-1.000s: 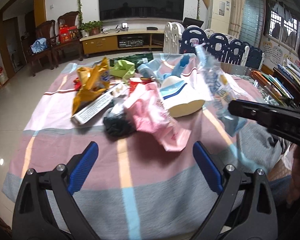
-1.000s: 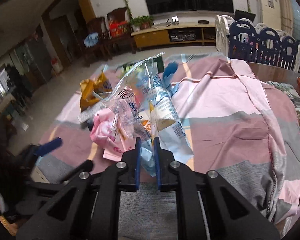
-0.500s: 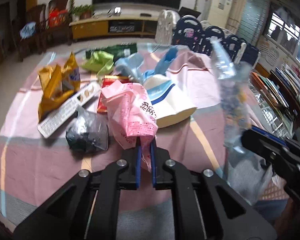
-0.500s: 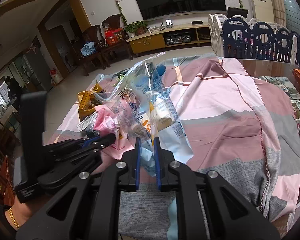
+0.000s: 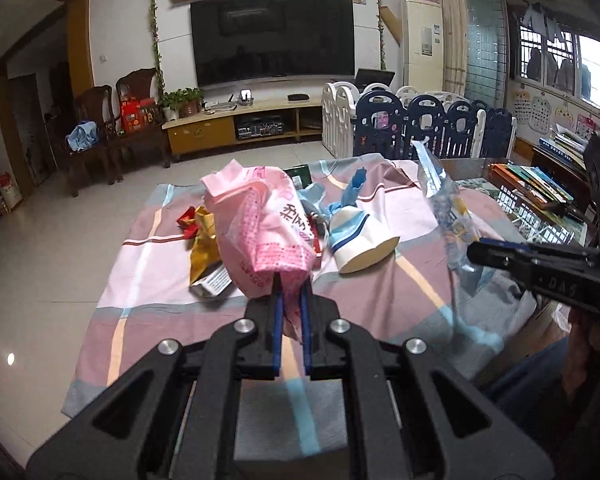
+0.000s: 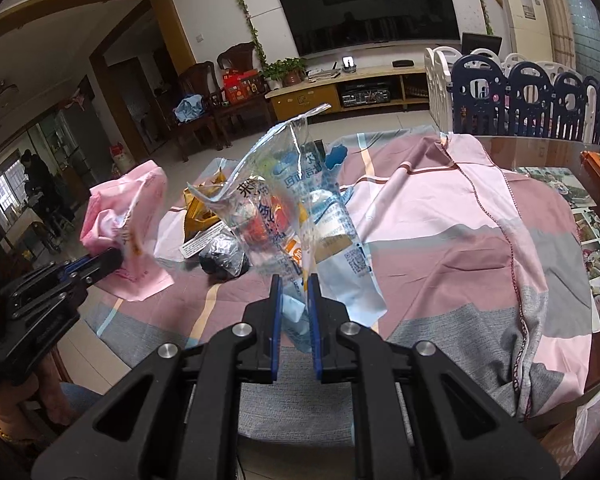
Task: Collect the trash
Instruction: 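Carry the clear bag to the wastebasket and open the right tool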
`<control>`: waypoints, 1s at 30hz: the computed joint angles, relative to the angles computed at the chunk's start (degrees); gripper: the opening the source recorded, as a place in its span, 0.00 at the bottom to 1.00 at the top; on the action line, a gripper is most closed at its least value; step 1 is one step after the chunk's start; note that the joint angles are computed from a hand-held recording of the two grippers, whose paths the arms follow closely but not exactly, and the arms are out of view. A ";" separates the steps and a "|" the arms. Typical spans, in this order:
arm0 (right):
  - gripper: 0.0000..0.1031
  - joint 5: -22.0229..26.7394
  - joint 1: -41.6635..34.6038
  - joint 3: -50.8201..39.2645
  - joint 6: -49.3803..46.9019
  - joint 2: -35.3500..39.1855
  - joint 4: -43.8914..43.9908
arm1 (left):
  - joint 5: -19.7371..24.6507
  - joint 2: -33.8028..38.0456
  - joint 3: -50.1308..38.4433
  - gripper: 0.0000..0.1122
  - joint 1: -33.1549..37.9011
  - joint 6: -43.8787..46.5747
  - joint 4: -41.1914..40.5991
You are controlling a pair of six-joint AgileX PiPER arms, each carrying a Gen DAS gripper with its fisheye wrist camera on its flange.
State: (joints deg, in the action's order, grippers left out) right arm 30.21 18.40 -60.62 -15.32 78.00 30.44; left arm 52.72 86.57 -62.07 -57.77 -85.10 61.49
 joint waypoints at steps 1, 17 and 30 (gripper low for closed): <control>0.12 -0.24 0.59 -0.20 0.87 0.30 -1.21 | 0.55 -0.60 1.34 0.08 -0.51 -1.23 0.75; 0.12 -1.93 4.42 -0.96 9.99 1.02 -11.29 | -4.64 -3.96 10.33 0.08 2.57 -12.37 5.05; 0.12 18.55 -33.13 -2.42 -15.45 -10.39 7.51 | -6.67 -4.57 10.67 0.09 3.56 -13.08 4.81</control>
